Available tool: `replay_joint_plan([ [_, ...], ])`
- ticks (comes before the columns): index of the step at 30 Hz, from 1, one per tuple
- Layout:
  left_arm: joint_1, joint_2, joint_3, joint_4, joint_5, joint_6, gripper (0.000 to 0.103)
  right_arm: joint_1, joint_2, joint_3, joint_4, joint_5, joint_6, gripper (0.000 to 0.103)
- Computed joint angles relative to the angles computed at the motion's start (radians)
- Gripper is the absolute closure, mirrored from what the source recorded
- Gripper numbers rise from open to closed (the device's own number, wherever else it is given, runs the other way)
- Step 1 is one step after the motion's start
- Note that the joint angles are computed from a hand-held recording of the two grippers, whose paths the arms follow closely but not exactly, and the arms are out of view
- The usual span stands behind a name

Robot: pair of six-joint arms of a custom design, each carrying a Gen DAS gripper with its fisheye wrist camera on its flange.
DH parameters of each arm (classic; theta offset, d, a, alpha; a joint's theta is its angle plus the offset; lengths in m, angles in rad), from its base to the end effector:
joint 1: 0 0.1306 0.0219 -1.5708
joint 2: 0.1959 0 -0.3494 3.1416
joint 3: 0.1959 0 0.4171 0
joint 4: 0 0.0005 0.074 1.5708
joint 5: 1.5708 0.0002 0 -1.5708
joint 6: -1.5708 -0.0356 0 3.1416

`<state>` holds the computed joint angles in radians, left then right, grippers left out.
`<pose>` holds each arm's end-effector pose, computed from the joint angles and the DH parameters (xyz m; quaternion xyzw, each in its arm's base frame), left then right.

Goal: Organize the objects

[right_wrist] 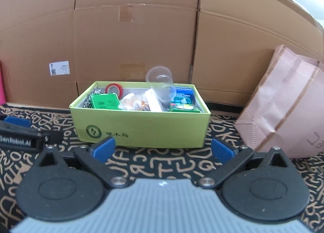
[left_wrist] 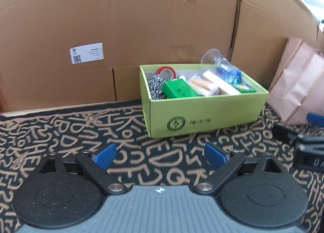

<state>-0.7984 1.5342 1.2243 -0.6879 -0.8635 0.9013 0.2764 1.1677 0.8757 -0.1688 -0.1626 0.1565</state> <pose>0.3868 -0.3590 0.2666 -0.1629 0.8640 0.0722 0.4709 0.4287 0.1271 0.3038 -0.2237 0.8181 0.1004 0.5201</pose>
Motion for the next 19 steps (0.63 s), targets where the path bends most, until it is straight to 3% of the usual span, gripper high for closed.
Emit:
replay_joint_plan([
  [9, -0.052, 0.020, 0.041, -0.106, -0.031, 0.074, 0.006, -0.004, -0.065, -0.029, -0.070, -0.003, -0.010, 0.000],
  [19, -0.060, 0.014, 0.043, -0.111, -0.027, 0.086, 0.006, 0.001, -0.081, -0.037, -0.091, -0.010, -0.028, 0.000],
])
